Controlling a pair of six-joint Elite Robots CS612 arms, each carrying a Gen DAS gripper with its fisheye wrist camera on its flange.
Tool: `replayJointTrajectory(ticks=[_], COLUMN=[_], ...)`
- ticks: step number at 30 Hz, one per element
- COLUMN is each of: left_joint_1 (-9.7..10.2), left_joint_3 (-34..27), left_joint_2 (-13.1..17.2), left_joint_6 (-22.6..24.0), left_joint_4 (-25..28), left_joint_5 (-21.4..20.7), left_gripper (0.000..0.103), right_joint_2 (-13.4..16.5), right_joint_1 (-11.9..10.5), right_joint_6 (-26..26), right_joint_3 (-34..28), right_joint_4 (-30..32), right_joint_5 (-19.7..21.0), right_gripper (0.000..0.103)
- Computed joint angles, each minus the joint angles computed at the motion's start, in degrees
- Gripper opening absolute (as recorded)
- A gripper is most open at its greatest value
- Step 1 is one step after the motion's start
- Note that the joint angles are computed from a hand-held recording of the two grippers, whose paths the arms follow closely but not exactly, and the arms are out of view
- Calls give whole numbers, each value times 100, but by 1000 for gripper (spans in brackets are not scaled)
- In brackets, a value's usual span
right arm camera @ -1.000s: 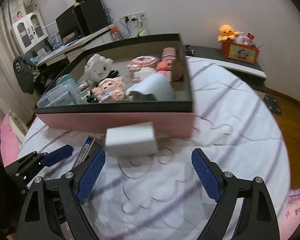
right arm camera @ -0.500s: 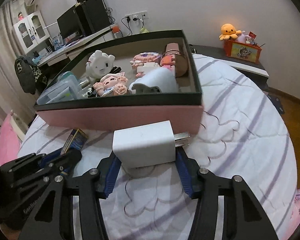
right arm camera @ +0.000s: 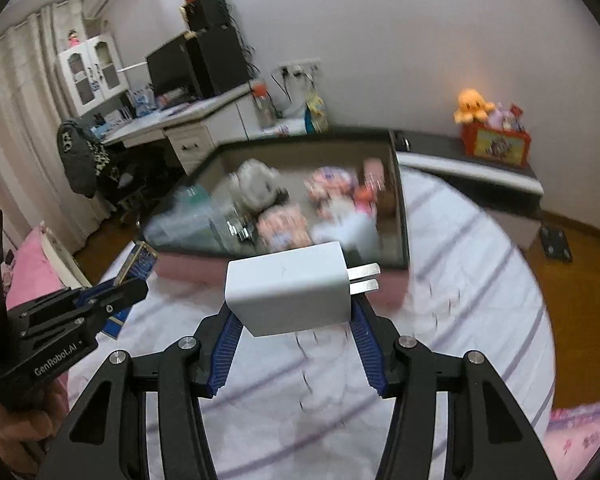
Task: Organize rigid objects
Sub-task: 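Carry the harmonica and charger plug into the tray box and release them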
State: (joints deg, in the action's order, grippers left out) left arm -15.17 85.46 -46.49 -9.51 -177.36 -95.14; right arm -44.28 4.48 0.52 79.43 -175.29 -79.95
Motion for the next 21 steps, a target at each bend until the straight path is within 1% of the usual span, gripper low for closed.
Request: replayJointTrajectory(ticks=[4,7,12,17,19,20,21], left_joint_1=[66,117,179,173,155,143,128], left_joint_3=[-320,-679,-1515,-2211,-2407,-2492,-2559], left_joint_2=[76,219,622,1008,1123,1169,1207], left_joint_6=[37,52,54,41,92,136,171], left_joint_4=[-47,60,546,1085,1237,1322,1380], left_joint_5=[49,38,21,65,94,131,187], left_gripper=[15,15,15,15,16,16,22], right_joint_2=[110,298,695,1006,1144,1200,1231], right_joint_1=[20,27,38,36,35,20,17], right_joint_6=[-122,-134,-58,22,24,134,255], right_joint_3=[-385,-866,-1726,-2304,-2534,-2611,-2639], right_joint_4=[64,314,848,1279,1430,1431,1383], right_joint_5=[-10,18,-13,11,42,84,3], right_gripper=[54,54,54,54,57,78,101])
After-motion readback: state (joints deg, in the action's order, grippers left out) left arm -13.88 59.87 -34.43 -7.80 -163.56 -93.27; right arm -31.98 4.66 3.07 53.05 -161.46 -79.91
